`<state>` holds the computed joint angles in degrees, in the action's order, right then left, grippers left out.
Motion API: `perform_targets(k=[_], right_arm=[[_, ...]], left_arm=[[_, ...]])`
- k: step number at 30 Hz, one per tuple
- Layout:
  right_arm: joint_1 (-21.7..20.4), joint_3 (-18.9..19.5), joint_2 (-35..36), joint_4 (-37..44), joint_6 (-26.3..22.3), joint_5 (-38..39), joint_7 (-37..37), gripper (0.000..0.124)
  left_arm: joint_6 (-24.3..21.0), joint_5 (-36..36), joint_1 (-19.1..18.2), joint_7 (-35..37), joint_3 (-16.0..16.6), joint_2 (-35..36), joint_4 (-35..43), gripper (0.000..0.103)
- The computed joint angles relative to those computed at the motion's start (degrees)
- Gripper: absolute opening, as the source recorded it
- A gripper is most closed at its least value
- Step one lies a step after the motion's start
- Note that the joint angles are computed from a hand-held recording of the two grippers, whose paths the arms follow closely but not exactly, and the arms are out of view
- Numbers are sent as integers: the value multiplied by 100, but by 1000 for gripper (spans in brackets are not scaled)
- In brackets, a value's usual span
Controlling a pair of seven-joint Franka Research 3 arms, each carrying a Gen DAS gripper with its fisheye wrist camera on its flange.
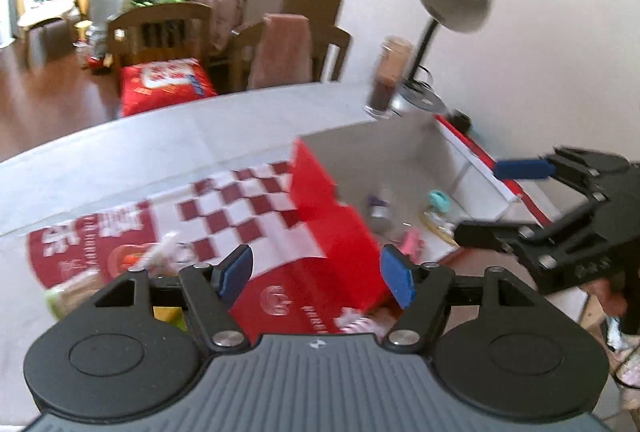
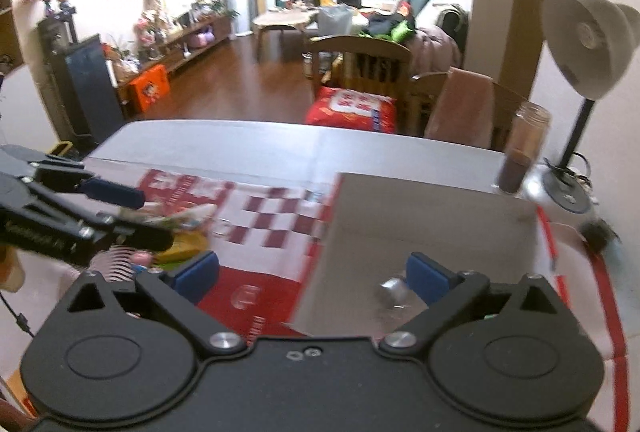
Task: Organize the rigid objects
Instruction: 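Move both tools back from the box toward the items on the cloth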
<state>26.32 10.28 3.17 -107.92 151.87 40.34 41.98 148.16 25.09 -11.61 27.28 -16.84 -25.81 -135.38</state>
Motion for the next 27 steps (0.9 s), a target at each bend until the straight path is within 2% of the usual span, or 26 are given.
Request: perform_targets(k=[2,7,11,21,27], right_arm=[[73,74,-97,-123,70,191,-57,102],[302,194,-185,-313,298,596,-48,103],[521,283,-237,-475,534,624,95,103],[1031,508,-122,-712,977,-227,1095,103],[1235,574,129,-665,1082,-895,1789,103]], left_arm=[[-1,108,92,-189,-21,-374,-294,71],[17,175,183,-221,82,-1243,-986,80],[-54,43,215,-107,261,-1814,-1454,81],[-106,-329,376,440,708,-2842,-2512,81],[289,-519,510,936,1016,-3020,-3063,81]])
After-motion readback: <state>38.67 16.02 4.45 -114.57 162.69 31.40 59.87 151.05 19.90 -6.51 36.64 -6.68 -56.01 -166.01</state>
